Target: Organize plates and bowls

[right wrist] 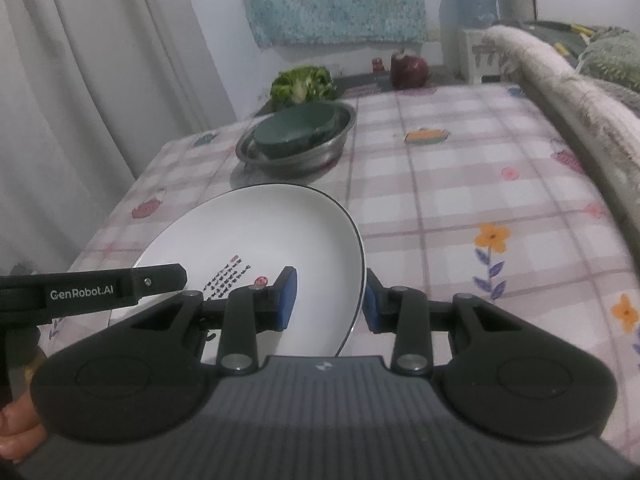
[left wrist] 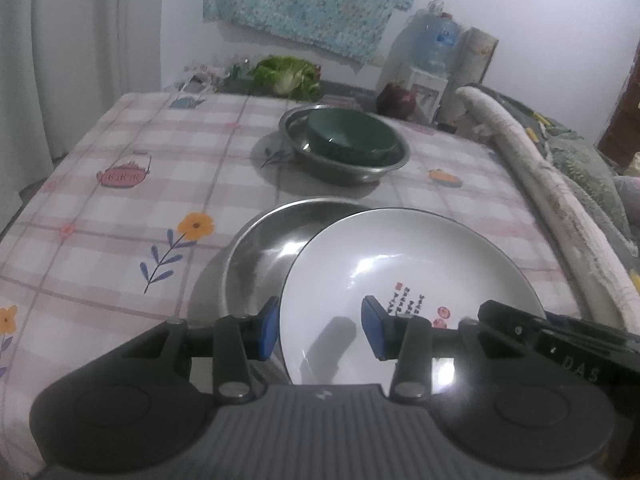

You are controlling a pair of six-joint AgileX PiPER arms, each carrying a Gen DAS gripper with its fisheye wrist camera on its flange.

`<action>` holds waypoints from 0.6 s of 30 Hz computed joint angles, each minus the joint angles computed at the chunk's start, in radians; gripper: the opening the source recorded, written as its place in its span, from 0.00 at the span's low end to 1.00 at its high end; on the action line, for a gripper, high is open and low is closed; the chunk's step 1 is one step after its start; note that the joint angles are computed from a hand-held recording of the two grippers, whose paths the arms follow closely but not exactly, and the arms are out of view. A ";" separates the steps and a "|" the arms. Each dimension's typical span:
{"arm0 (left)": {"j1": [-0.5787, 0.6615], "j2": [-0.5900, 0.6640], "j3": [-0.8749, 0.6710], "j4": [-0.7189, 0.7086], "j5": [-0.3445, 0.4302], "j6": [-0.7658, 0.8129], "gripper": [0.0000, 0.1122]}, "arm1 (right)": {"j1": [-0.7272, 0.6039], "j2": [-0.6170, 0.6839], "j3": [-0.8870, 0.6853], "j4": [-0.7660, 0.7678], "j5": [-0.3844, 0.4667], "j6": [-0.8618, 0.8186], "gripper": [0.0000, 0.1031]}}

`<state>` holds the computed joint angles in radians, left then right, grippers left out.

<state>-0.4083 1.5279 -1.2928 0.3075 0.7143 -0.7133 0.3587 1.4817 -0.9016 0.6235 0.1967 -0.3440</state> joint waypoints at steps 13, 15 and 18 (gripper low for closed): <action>0.103 0.019 0.036 -0.152 -0.062 0.173 0.40 | 0.043 0.093 -0.095 -0.308 0.017 0.306 0.33; 0.114 -0.008 0.063 -0.157 -0.104 0.191 0.40 | 0.048 0.094 -0.100 -0.344 0.012 0.332 0.33; 0.109 -0.040 0.082 -0.104 -0.132 0.174 0.44 | 0.053 0.087 -0.096 -0.364 -0.007 0.336 0.39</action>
